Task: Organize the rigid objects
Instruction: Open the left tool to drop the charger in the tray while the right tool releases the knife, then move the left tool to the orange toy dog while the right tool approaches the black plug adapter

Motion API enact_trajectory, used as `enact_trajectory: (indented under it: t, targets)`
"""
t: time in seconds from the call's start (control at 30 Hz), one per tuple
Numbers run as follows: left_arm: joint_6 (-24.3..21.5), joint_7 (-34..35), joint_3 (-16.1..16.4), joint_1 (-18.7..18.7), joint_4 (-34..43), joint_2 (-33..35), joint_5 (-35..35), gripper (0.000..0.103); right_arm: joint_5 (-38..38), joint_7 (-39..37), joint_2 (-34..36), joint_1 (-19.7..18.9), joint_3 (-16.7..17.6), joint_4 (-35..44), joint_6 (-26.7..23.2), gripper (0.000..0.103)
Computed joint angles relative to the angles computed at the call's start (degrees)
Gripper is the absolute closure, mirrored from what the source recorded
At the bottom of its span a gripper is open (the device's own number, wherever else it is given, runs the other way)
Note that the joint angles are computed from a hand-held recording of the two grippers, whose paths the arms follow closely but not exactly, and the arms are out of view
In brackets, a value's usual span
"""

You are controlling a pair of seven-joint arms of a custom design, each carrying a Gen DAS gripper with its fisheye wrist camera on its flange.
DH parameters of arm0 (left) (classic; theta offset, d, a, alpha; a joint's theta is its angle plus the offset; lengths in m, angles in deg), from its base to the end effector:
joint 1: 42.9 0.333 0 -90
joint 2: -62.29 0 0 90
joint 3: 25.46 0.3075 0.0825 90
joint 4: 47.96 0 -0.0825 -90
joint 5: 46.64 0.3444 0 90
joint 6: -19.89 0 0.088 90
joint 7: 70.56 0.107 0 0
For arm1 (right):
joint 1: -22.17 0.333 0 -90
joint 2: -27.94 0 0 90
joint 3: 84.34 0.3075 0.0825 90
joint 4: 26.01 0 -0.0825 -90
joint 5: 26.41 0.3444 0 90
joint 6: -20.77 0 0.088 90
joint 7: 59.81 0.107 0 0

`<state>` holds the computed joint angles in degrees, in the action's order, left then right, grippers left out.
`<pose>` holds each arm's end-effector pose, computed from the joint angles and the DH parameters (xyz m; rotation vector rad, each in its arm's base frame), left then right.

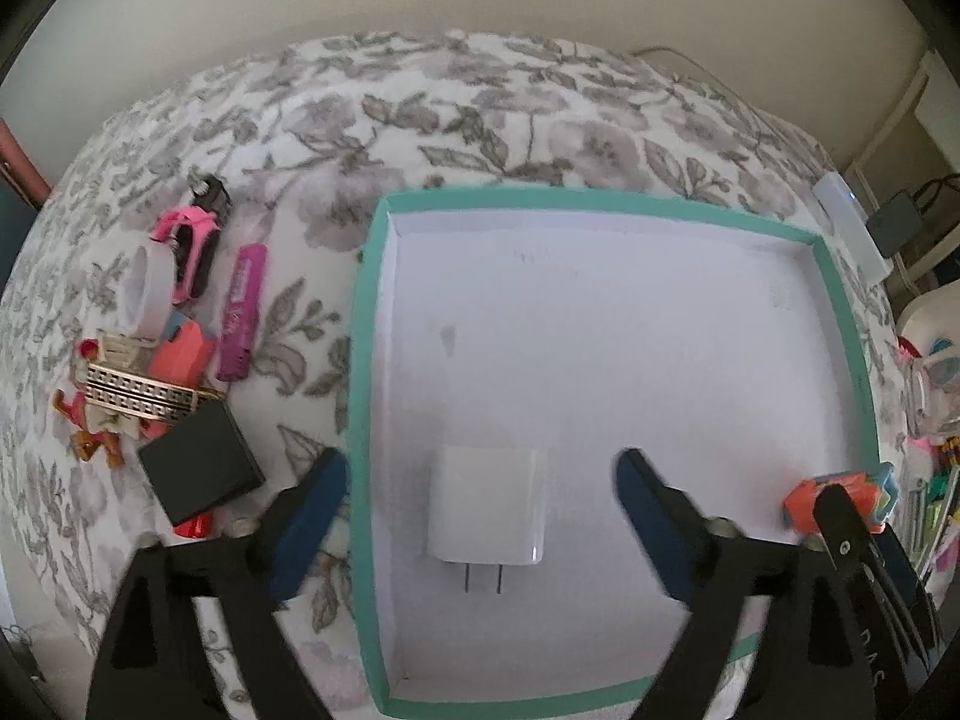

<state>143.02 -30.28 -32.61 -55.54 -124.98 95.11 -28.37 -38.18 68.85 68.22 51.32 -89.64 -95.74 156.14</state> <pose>0.6681 -0.2051 0.4269 -2.3967 1.5766 -0.2783 0.6680 0.3157 0.4167 -1.8225 2.0328 -0.4554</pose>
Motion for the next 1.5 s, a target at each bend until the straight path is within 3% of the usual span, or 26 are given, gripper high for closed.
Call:
enact_trajectory:
  t: [0.43, 0.5, 0.77, 1.0, 1.27, 1.5]
  targets:
    - [-0.09, -4.77, 1.59, -0.98, -1.36, -1.32, 4.47, 0.005, -1.36, 0.79, -0.37, 0.55, -0.76, -1.05, 1.51, 0.009]
    - [0.07, -5.87, 1.83, -1.05, -1.89, -1.69, 5.22, 0.005, -1.75, 0.97, -0.44, 0.68, -0.92, -1.24, 1.95, 0.000]
    - [1.69, -6.75, 1.23, 0.33, -3.99, -3.33, 4.96, 0.005, -3.86, 0.87, -0.88, 1.61, -1.47, -1.20, 3.17, 0.000]
    - [2.67, -6.36, 1.45, 2.63, -8.61, -8.88, 4.36, 0.005, -5.72, -0.74, -2.62, 3.22, -1.04, -1.18, 7.63, 0.000]
    - [1.74, -9.90, 3.59, 6.50, -19.30, -19.76, 11.33, 0.005, -1.22, -12.05, -0.53, 4.56, 4.13, 3.81, 11.53, 0.000]
    - [5.30, -11.21, 3.64, 12.38, -29.91, -26.13, 9.05, 0.005, 7.99, -23.10, 9.16, 6.18, 8.05, 19.75, 3.16, 0.000]
